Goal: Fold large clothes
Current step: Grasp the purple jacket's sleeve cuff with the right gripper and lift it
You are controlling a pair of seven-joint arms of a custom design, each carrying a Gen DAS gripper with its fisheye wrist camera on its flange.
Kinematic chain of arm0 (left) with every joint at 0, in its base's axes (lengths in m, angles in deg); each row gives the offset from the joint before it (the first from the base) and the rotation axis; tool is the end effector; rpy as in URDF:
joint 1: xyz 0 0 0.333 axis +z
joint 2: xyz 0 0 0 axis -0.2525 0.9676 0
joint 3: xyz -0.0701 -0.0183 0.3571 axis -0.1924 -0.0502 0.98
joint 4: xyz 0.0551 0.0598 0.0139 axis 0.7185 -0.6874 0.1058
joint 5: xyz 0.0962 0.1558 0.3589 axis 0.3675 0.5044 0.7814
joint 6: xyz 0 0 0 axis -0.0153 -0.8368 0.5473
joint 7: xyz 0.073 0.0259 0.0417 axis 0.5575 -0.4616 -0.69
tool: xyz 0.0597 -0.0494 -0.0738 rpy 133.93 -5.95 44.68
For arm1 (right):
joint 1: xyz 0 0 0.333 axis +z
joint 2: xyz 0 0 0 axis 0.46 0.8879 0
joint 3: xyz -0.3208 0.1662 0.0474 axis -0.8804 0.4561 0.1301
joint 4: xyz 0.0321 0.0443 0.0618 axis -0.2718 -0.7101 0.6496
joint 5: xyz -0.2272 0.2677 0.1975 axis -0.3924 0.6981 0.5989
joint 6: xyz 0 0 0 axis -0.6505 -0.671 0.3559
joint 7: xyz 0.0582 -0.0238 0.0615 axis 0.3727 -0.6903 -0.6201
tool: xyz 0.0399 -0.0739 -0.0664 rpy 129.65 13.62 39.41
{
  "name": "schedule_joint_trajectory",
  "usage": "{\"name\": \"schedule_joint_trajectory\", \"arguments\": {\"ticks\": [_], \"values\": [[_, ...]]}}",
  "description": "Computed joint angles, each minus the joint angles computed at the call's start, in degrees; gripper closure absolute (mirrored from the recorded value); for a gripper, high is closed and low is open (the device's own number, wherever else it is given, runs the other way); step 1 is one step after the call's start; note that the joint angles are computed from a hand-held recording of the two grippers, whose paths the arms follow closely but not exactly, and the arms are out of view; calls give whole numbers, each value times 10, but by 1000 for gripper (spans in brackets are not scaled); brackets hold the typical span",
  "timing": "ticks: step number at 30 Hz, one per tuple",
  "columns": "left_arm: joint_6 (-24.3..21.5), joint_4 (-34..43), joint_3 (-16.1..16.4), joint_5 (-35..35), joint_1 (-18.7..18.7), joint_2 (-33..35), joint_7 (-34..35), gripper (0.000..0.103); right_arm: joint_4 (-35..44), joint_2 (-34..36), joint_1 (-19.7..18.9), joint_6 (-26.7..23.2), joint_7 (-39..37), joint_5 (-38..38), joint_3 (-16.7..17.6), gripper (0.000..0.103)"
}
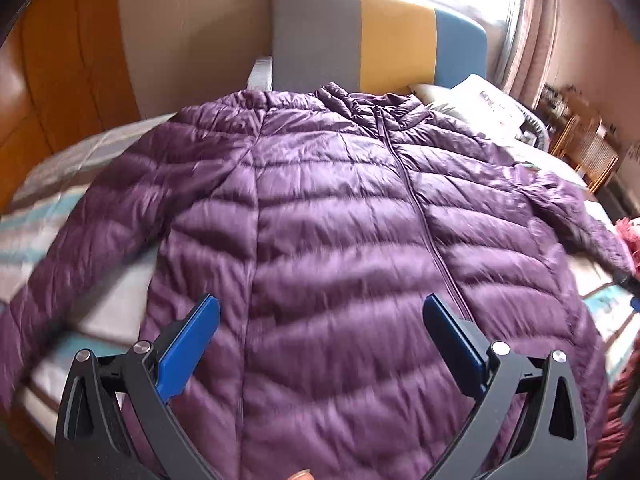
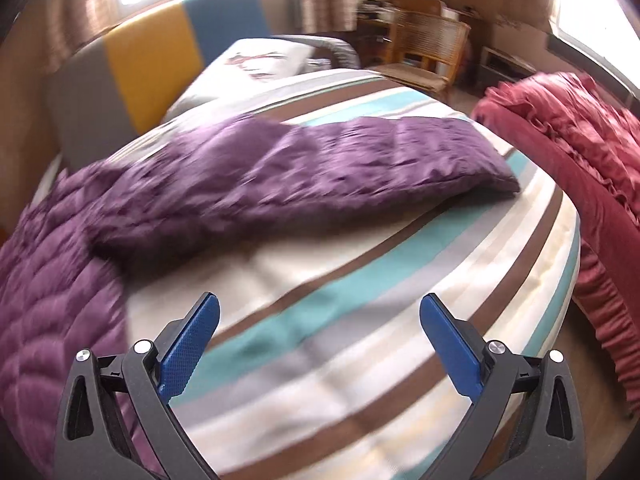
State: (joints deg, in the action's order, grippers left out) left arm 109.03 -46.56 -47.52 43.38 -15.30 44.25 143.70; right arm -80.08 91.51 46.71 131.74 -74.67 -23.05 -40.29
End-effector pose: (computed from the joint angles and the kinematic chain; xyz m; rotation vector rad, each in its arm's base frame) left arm 0.7462 -0.1634 0.3996 -1.4411 2.2526 -0.8325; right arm 0.5533 0.1799 0.3807 -0.7052 2.6786 -0.8909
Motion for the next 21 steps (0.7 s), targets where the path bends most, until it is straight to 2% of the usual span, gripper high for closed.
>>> {"name": "schedule_joint_trajectory", "arguments": {"ticks": [1,2,5,7,9,12,14,16,17,18,19,21], "values": [[-12,27,19,13,-18,15,-16,2,-11,-6,-10,1,10,5,-9,8],[-26,50,24,18,-26,29,-25,2,-19,-11,-17,3,20,6,-14,9],[-56,109,35,32,-42,64,-45,2,-50,-28,-41,20,67,1,-26,9],[-78,147,27,33,-40,89,-43,2,-66,-34,-61,39,101,-2,-32,14],[-108,192,42,45,-55,115,-61,2,-80,-36,-78,65,133,-10,-38,16],[-133,235,51,57,-65,140,-79,2,-84,-38,-93,68,170,-29,-41,22],[-150,262,54,64,-69,155,-86,2,-81,-36,-102,70,174,-33,-42,37],[-161,290,56,72,-74,170,-89,2,-77,-33,-109,72,168,-32,-43,58],[-168,305,56,75,-76,178,-89,2,-77,-33,-113,79,166,-37,-45,64],[-179,322,57,78,-78,188,-91,2,-77,-33,-116,86,162,-40,-46,75],[-187,331,56,78,-78,193,-91,2,-73,-31,-119,93,150,-40,-46,82],[-186,337,54,78,-77,199,-91,2,-58,-24,-119,82,116,-39,-44,88]]}}
